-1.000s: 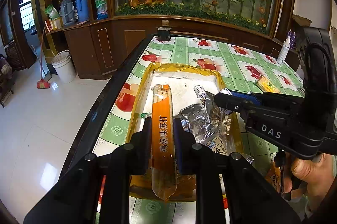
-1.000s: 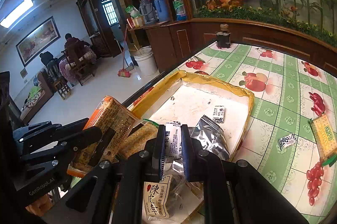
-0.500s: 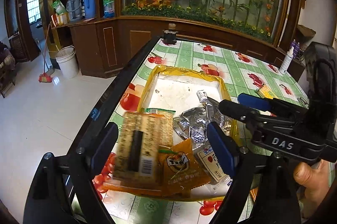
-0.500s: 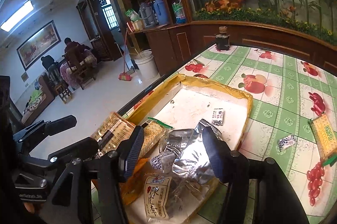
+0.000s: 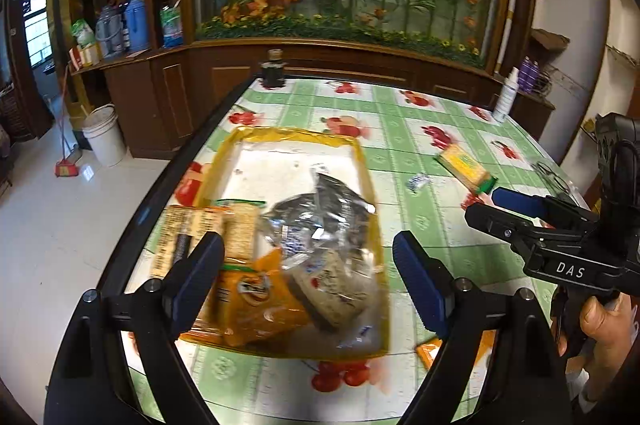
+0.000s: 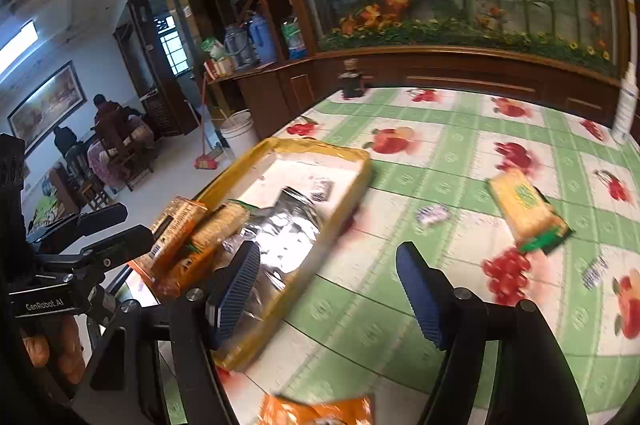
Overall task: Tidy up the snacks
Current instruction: 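Move the left gripper to the orange snack bag while the right approaches the blue-white packet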
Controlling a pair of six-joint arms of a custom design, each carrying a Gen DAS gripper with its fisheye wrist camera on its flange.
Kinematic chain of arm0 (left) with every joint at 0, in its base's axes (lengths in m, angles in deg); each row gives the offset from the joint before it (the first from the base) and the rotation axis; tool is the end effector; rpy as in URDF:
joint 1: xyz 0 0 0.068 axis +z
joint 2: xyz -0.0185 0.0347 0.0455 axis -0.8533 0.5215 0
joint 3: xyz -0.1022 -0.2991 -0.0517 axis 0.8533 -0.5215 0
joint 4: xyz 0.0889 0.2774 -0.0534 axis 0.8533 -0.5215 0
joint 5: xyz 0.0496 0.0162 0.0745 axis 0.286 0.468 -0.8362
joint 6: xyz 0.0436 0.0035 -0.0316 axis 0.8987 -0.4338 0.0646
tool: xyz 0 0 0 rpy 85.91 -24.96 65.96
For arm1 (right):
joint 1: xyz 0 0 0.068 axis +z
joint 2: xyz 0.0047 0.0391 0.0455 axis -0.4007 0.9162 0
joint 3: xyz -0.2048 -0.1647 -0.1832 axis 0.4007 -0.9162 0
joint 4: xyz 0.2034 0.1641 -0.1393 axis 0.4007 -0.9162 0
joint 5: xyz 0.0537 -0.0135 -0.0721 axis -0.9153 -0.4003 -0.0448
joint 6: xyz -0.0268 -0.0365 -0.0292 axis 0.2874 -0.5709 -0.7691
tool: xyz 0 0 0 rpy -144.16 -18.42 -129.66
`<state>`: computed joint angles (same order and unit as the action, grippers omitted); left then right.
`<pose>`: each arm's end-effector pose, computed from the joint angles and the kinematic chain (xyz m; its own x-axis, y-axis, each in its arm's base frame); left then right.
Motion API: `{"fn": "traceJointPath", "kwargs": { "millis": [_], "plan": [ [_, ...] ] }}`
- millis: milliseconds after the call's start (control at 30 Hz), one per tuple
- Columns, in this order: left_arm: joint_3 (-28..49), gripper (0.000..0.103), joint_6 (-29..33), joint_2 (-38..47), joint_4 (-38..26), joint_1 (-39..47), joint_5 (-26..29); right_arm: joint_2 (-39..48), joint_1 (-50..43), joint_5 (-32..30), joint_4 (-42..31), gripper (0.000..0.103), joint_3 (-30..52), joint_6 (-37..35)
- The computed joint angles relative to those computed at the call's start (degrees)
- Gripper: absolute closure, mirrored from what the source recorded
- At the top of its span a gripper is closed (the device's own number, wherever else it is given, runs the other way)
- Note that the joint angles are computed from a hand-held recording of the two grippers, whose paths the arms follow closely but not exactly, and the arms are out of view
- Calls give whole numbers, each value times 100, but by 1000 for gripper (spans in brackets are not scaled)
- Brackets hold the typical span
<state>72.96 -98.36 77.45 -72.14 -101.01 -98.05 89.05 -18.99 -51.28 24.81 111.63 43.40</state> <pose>0.1975 -0.1683 0.2535 -0.6317 0.2074 -0.7469 0.3509 0.9357 -0.0370 0.2010 0.0236 0.2623 -0.6714 0.1121 -0.7326 -0.1209 0.9587 0.2575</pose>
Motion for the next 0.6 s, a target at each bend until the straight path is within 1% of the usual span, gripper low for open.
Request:
{"fn": "traceJointPath", "kwargs": {
  "millis": [133, 300, 433, 567, 600],
  "plan": [
    [80, 16, -49, 129, -30, -608, -167, -576, -828, -423, -503, 30, -215, -376],
    [162, 16, 331, 326, -38, -1387, -355, -1115, -2222, -1221, -1176, 29, -339, -1072],
    [166, 16, 540, 574, 26, -1824, -290, -1157, -3271, -1776, -1552, 27, -325, -1687],
    [130, 16, 723, 737, 148, -2081, 9, -1095, -4112, -2153, -1838, 27, -310, -2295],
    [101, 16, 803, 769, 221, -2126, 163, -1078, -4256, -2200, -1884, 27, -318, -2423]
  ]
}}
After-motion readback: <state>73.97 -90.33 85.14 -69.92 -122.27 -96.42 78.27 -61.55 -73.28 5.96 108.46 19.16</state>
